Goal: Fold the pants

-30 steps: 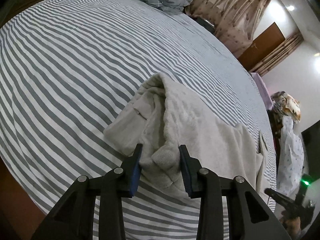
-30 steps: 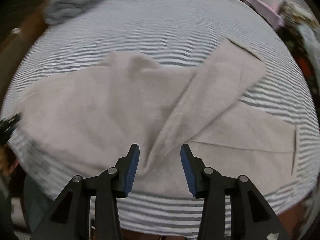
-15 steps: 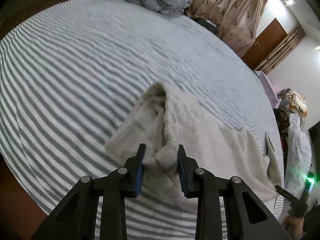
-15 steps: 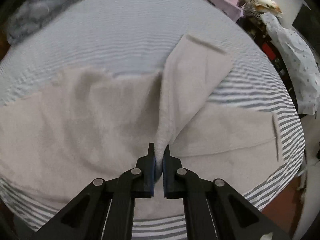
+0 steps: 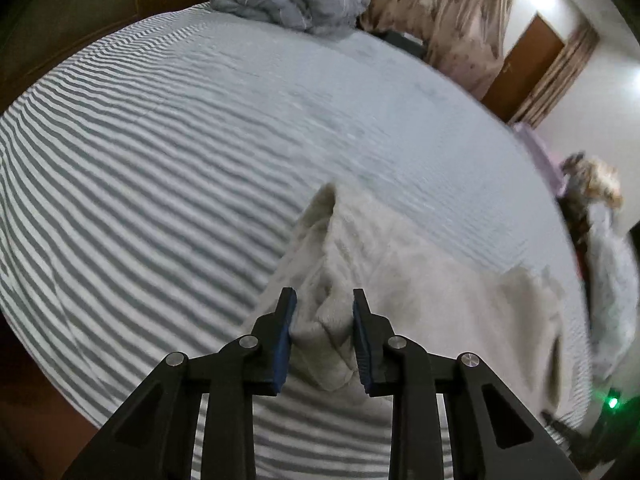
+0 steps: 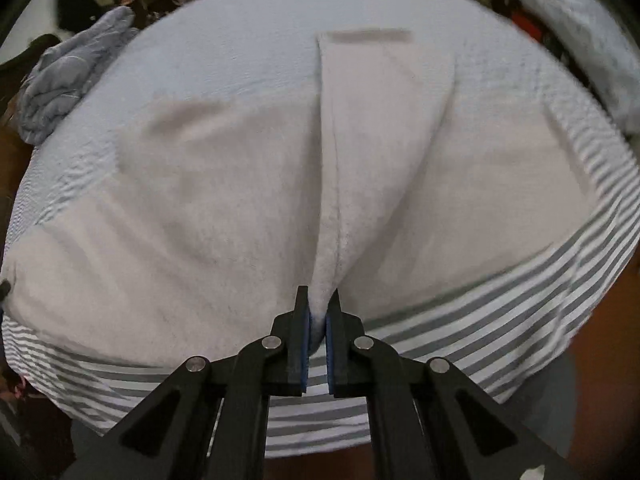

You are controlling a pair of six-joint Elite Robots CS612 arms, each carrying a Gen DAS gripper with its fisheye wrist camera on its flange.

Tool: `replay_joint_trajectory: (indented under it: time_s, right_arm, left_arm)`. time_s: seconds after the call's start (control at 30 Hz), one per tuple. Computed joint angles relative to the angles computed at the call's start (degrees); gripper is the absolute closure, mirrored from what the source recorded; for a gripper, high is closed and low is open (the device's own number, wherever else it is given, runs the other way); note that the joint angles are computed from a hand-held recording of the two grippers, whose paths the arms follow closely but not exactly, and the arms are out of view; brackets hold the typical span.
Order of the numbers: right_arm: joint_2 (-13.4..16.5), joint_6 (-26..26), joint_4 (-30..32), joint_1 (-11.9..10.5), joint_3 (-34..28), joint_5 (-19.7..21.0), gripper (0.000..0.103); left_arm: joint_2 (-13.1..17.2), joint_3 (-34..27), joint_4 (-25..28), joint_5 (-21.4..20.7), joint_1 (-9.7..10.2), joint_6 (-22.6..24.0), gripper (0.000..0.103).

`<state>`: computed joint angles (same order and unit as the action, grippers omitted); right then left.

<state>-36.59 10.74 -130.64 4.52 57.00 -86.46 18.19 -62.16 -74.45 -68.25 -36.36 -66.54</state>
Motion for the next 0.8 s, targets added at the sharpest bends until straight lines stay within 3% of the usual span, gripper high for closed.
replay_joint_trajectory:
  time_s: [0.2, 0.4, 0.53, 0.63, 0.7, 0.8]
  right_arm:
    - [-0.2, -1.9, -5.5, -0.2, 1.1, 0.0, 0.098]
    - [0.6, -2.7, -11.7, -0.4, -1.7, 0.1, 0.098]
    - [2.0, -1.3, -15.1, -0.5, -6.3, 0.7, 0.098]
    - [2.1, -0.5, -20.7, -0.7, -7.4, 0.1, 0.098]
    - [1.1, -0.2, -24.1, -0.9, -5.5, 0.6, 0.098]
    - [0.1, -4.0, -20.6, -0.6, -2.2, 0.4, 0.098]
  left_arm:
    - [2.5, -3.1, 1.0, -0.5, -0.30, -1.6, 0.075]
    - [1.3, -2.1, -1.0, 0.1, 0.04, -1.9, 0.076]
    - [-0.3, -0.4, -6.9, 4.1, 0.00, 0.2, 0.076]
    - [-1.0, 0.1, -9.9, 8.8, -0.14, 0.4, 0.100]
    - [-0.2, -1.7, -9.9, 11.4, -0.26, -1.2, 0.100]
    - [1.0, -3.2, -5.0, 7.2, 0.22, -4.1, 0.100]
